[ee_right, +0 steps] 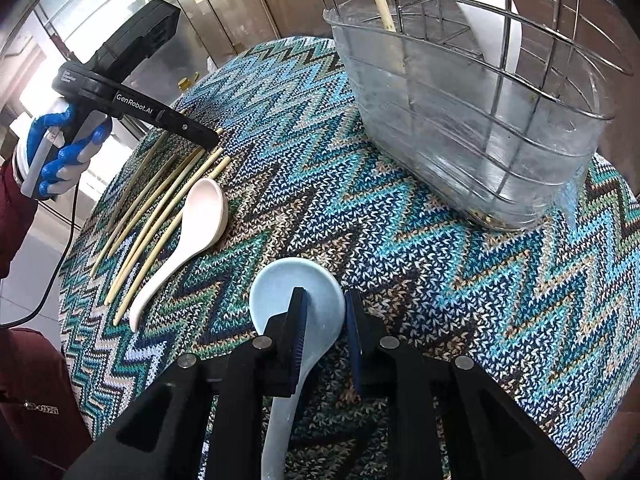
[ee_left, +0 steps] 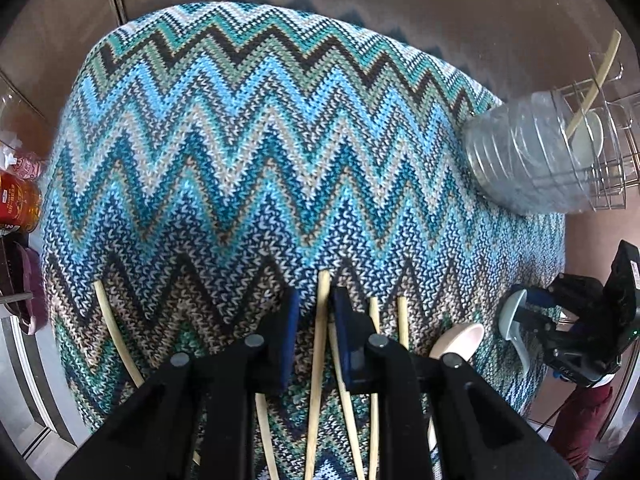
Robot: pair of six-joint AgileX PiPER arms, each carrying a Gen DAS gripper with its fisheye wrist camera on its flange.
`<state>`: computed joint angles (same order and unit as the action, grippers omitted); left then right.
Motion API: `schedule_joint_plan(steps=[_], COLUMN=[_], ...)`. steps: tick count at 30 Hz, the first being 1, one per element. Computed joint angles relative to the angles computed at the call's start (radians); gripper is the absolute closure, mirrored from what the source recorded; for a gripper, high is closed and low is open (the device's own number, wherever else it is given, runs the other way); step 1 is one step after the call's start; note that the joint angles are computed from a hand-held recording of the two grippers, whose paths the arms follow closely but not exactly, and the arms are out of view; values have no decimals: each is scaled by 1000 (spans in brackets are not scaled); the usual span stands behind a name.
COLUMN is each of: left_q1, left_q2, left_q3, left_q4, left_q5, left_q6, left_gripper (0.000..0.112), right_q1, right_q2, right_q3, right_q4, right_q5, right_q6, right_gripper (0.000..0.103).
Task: Organize utensils
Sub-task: 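Grasp another white spoon with the right tool while the left tool grasps a chopstick, then carry the spoon with the right tool while the left tool carries the chopstick to the holder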
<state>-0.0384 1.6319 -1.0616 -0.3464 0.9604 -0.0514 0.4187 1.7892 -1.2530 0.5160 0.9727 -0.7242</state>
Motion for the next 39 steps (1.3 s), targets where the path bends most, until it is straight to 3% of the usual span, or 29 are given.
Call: schedule_joint_plan(steps=[7,12,20,24,33,39], left_q1=[-18,-33,-105,-191,-406,-622], left_q2=[-4,-47,-279,-417,-655,-597], left_q3=[19,61,179,196,109,-144], left_q4=[46,42,64,138,343,624], left_q5=[-24,-55,-102,-65,28,1], left_q6=[0,-4,-78,-214,-512,-755], left_gripper=[107,107,107,107,108,108], right_q1=[-11,15,74,103,184,230], right_q2=[-1,-48,-243,-373,-684,-679], right_q3=[2,37,197,290,361,214], right_q4=[10,-13,-96,-132,-357,-652], right_q5=[1,-45,-168,-214,-251,-336], right_q6=[-35,-47,32,99,468,830], right_gripper=[91,96,98,98,98,98])
